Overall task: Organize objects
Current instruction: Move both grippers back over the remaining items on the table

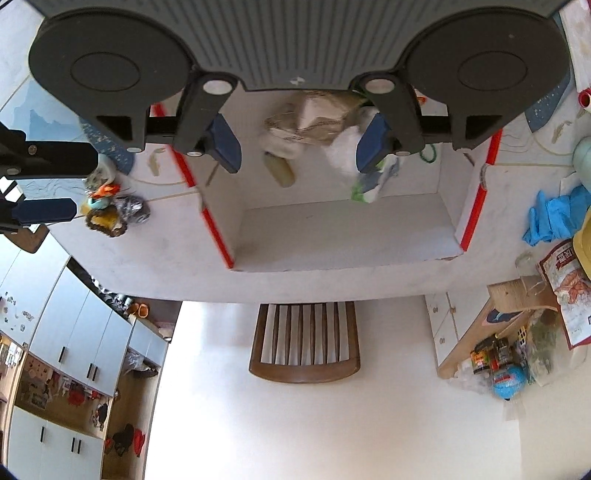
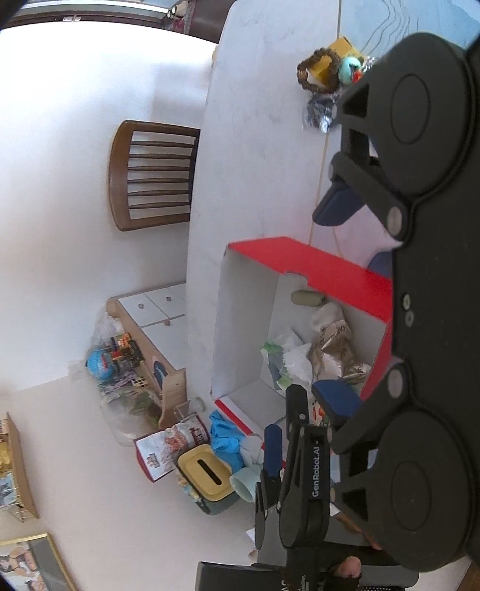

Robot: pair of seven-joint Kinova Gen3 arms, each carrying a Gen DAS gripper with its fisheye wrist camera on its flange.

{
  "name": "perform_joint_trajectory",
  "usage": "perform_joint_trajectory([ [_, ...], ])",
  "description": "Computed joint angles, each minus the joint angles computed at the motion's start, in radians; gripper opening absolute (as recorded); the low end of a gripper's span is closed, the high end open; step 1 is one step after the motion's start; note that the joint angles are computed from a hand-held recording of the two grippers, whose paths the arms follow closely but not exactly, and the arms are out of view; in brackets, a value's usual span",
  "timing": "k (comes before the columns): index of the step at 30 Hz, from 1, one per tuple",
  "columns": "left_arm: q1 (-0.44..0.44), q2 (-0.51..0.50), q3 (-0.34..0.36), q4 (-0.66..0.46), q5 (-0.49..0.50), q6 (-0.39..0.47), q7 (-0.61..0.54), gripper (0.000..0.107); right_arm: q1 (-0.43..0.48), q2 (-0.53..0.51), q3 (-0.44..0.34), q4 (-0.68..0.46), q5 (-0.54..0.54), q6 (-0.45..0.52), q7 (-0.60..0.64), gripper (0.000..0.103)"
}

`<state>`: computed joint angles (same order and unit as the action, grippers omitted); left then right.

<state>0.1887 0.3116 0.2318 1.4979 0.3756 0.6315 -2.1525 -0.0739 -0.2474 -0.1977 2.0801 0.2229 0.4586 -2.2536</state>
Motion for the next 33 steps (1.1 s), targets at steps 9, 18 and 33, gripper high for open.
perform_joint_trajectory([
  [9,0.117,-0.071,-0.013,0.062,-0.077,-0.067,0.157,0.08,-0.018,-0.155,0.151,0.101,-0.114,-0.013,0.194,0.101],
  [18,0.251,-0.073,-0.017,0.066,-0.217,-0.1,0.363,0.083,-0.018,-0.272,0.313,0.164,-0.222,0.024,0.434,0.102],
  [33,0.456,-0.009,-0.035,0.064,-0.476,-0.17,0.631,0.1,0.052,-0.315,0.541,0.224,-0.278,0.051,0.698,0.102],
])
